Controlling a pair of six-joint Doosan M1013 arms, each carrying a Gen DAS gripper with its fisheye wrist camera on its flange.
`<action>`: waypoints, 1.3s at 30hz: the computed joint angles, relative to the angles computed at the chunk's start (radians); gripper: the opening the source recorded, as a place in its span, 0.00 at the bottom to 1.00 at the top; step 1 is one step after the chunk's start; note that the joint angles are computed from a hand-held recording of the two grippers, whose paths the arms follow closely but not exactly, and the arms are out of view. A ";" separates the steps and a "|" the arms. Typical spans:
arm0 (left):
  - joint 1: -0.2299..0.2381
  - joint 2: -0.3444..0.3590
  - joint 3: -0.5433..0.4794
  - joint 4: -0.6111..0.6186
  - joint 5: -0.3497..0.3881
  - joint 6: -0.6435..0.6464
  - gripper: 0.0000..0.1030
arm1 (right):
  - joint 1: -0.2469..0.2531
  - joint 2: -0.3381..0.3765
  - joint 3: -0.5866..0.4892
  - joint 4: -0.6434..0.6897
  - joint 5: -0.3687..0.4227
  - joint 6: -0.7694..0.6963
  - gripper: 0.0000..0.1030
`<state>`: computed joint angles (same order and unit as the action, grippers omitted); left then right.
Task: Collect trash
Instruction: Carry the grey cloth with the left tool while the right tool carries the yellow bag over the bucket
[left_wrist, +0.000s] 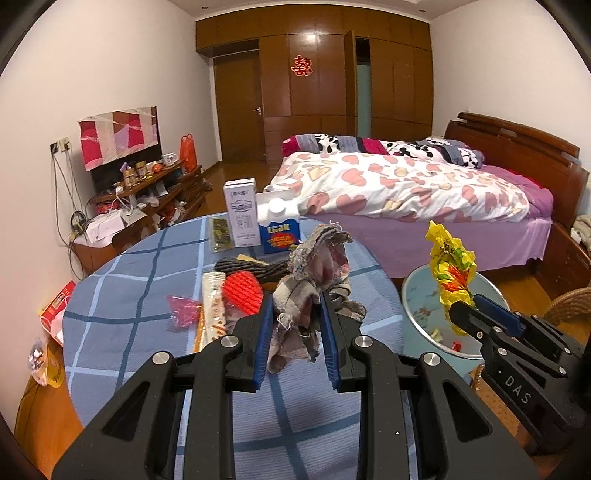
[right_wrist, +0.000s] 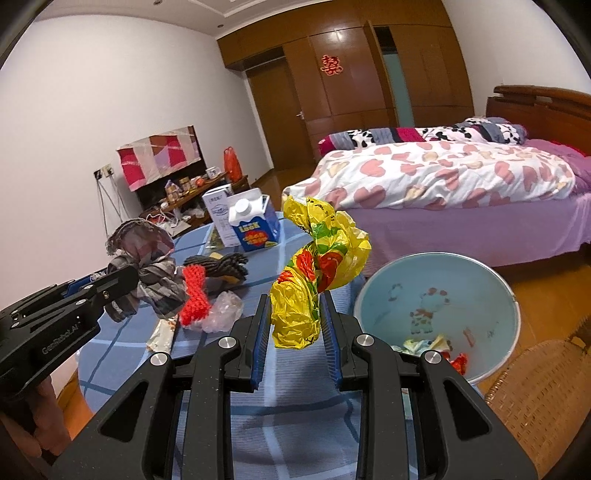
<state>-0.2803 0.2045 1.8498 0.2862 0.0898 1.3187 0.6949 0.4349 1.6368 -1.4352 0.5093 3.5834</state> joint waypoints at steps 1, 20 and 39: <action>-0.003 0.001 -0.001 -0.011 0.000 0.012 0.24 | -0.001 -0.001 0.001 0.000 0.002 0.003 0.27; -0.043 0.020 -0.037 -0.304 -0.005 0.318 0.24 | -0.019 -0.033 0.053 -0.025 0.097 0.092 0.27; -0.102 0.084 -0.102 -0.701 0.054 0.733 0.24 | -0.067 -0.036 0.084 0.092 0.182 0.076 0.27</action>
